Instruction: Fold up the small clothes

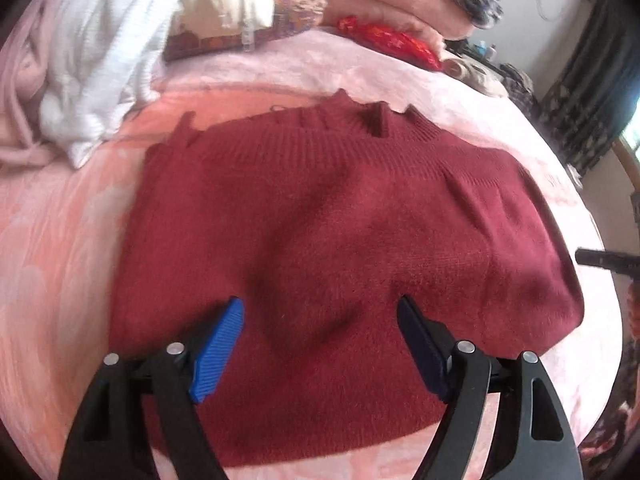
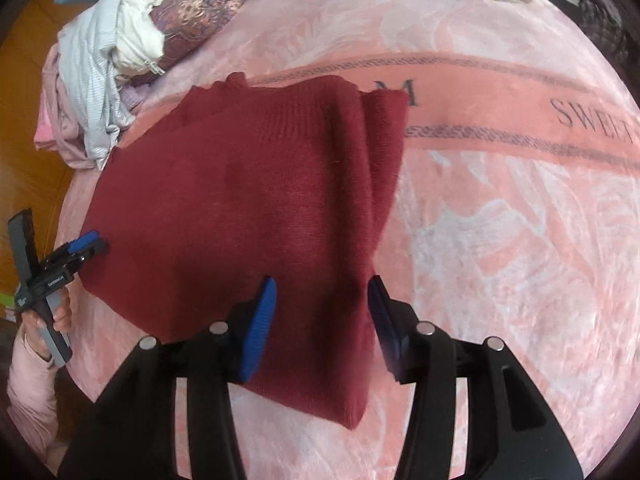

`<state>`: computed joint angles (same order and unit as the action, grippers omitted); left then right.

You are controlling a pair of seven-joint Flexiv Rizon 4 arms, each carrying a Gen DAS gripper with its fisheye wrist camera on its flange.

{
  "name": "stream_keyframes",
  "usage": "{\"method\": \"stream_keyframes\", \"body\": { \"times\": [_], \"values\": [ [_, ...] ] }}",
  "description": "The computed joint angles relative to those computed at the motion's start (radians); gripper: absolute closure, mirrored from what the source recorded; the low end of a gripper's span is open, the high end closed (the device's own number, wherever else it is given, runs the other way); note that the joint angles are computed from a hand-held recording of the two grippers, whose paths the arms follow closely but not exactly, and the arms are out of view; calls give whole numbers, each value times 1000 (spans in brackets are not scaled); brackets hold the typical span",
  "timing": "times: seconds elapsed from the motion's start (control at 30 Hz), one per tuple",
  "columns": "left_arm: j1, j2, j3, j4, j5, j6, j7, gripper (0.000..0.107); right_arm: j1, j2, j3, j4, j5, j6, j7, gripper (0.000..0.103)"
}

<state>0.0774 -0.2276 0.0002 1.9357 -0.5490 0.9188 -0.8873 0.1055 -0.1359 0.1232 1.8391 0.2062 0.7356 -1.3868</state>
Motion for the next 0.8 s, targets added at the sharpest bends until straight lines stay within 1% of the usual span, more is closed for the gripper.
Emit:
{"method": "stream_keyframes", "body": {
  "times": [0.03,0.2,0.27,0.3,0.4,0.47,0.57,0.67,0.8],
  "values": [
    [0,1,8,-4,12,-8,-25,27,0,-8,-3,-5,-4,-18,7,54],
    [10,-5,14,-7,27,-3,-34,27,-8,-51,-8,-28,1,-95,21,55],
    [14,-11,12,-13,31,-11,-38,27,-19,-67,-4,-40,38,-108,9,61],
    [16,-15,12,-16,32,-15,-37,27,-23,-71,-2,-44,49,-111,2,62],
    [20,-23,10,-18,36,-21,-28,27,-30,-81,1,-50,66,-112,-12,68],
    [24,-30,8,-18,35,-21,-17,27,-30,-84,4,-45,65,-99,-20,78],
    [28,-38,6,-20,36,-22,-6,27,-18,-88,7,-41,41,-82,-18,84],
    [25,-38,5,-12,35,-6,-7,27,-7,-98,7,-45,11,-81,-5,85],
    [14,-37,5,2,64,33,5,25,-2,-105,9,-36,-6,-58,9,85]
  ]
}}
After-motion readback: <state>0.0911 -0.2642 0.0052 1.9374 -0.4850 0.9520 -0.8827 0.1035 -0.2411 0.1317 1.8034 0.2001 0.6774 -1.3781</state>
